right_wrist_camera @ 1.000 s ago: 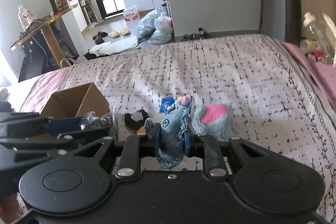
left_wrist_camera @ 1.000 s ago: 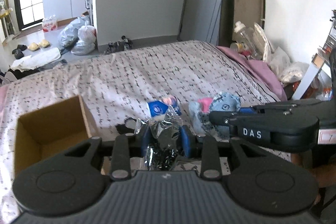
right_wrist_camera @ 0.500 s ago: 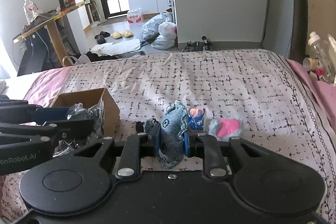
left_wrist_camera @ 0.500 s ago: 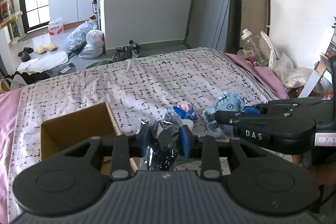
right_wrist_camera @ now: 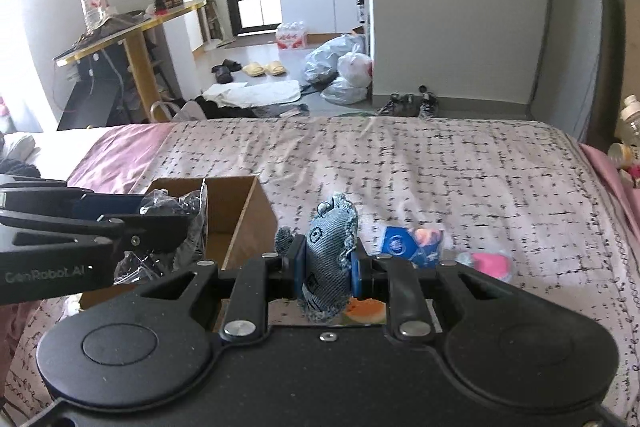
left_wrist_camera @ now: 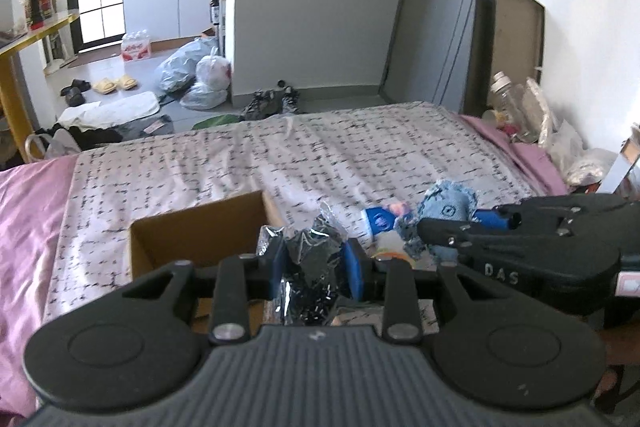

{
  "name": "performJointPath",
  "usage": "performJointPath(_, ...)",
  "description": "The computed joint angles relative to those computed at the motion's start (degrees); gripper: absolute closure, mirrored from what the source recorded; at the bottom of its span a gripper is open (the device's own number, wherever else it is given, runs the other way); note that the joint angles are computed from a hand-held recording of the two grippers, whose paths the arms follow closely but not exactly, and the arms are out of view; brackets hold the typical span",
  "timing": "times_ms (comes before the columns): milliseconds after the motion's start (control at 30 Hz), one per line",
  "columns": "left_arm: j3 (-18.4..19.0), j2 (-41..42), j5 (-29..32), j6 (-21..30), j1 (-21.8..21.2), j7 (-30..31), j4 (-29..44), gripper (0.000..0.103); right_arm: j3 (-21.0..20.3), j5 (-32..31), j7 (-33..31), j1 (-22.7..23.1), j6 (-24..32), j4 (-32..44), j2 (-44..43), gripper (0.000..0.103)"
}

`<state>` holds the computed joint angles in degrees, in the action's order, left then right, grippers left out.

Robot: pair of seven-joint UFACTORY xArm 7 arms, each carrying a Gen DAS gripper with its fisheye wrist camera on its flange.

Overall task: Organize soft objects
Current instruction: 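Carry the grey bag with the left tool over the box while the right tool carries the blue plush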

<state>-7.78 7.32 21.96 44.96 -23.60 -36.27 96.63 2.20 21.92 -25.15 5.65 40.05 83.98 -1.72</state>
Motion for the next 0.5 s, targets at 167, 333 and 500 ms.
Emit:
performJointPath(167,0.2,-1.8,-0.3,1.2,1.0,-0.1,-3.1,0.072,0.7,-0.1,0.3,0.8,-0.1,-0.2,0.1,0.081)
performJointPath(333,0.0,-2.5,0.4,3.2,1.7,-0.3,-5.2,0.072,1.3,-0.5,0.1,1.9,-0.1,-0.1,0.3,0.081)
performJointPath(500,-0.2,-3.1,-1.3,5.1,2.7,0.5,-6.6,0.071,1.9,-0.6,-1.2,2.9,0.3,0.4,0.4,0.081)
